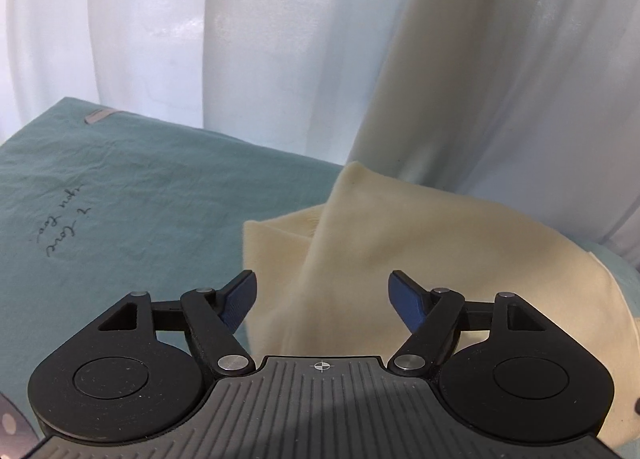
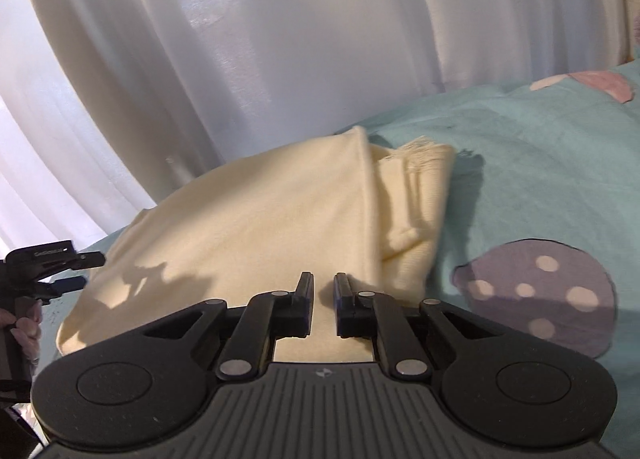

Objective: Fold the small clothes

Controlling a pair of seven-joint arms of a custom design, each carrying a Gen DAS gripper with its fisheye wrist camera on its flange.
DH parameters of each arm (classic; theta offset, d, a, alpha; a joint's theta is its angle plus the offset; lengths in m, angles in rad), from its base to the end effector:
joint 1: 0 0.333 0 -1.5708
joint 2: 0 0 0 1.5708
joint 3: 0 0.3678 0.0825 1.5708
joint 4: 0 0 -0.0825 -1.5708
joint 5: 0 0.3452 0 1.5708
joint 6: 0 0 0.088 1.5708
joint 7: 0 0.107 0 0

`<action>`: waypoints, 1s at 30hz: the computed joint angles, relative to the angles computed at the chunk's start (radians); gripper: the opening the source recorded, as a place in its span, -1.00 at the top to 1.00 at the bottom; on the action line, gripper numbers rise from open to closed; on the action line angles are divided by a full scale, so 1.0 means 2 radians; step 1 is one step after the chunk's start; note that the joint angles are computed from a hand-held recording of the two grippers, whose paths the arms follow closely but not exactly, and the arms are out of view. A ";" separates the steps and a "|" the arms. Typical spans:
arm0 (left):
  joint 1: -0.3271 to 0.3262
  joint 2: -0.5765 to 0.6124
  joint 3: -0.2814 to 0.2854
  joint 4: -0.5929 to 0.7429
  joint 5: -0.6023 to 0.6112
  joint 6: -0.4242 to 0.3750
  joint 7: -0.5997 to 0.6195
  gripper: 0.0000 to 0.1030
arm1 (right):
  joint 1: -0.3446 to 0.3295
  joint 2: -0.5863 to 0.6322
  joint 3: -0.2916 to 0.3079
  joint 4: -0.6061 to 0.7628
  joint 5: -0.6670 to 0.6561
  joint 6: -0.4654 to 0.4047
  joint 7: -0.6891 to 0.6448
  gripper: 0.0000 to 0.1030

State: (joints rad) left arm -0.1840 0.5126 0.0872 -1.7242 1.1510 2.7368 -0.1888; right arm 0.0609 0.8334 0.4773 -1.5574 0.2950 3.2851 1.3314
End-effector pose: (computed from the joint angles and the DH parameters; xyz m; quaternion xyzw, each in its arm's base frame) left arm 0.6808 -0.1121 0.3944 -0.8223 0.4029 -0.2484 0.3158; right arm 0.7148 0.2558 0.3545 -0.6682 0.5787 -0.1236 0.4510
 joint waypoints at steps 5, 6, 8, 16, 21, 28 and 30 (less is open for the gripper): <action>0.023 -0.038 0.002 -0.064 0.009 0.040 -0.046 -0.52 | 0.081 -0.041 -0.100 -0.039 0.011 0.051 -0.012 0.74; 0.036 -0.043 -0.001 -0.077 0.004 0.066 -0.049 -0.52 | 0.067 -0.040 -0.083 -0.043 -0.009 0.059 0.006 0.41; 0.059 -0.044 -0.006 -0.095 -0.010 0.127 -0.040 -0.52 | 0.015 -0.027 -0.013 -0.041 -0.043 0.059 0.018 0.27; 0.111 -0.021 -0.043 -0.119 -0.110 0.249 0.072 -0.33 | -0.030 -0.014 0.066 -0.042 -0.100 0.025 0.010 0.28; 0.135 -0.013 -0.078 -0.109 -0.153 0.217 0.126 0.39 | -0.028 -0.005 0.078 -0.029 -0.095 -0.002 -0.007 0.52; 0.068 -0.002 0.014 -0.123 -0.194 0.301 0.115 0.12 | -0.024 0.014 0.112 -0.004 -0.082 -0.047 -0.074 0.64; 0.059 0.001 0.021 -0.119 -0.208 0.300 0.127 0.11 | -0.015 0.018 0.117 0.004 -0.080 -0.058 -0.095 0.64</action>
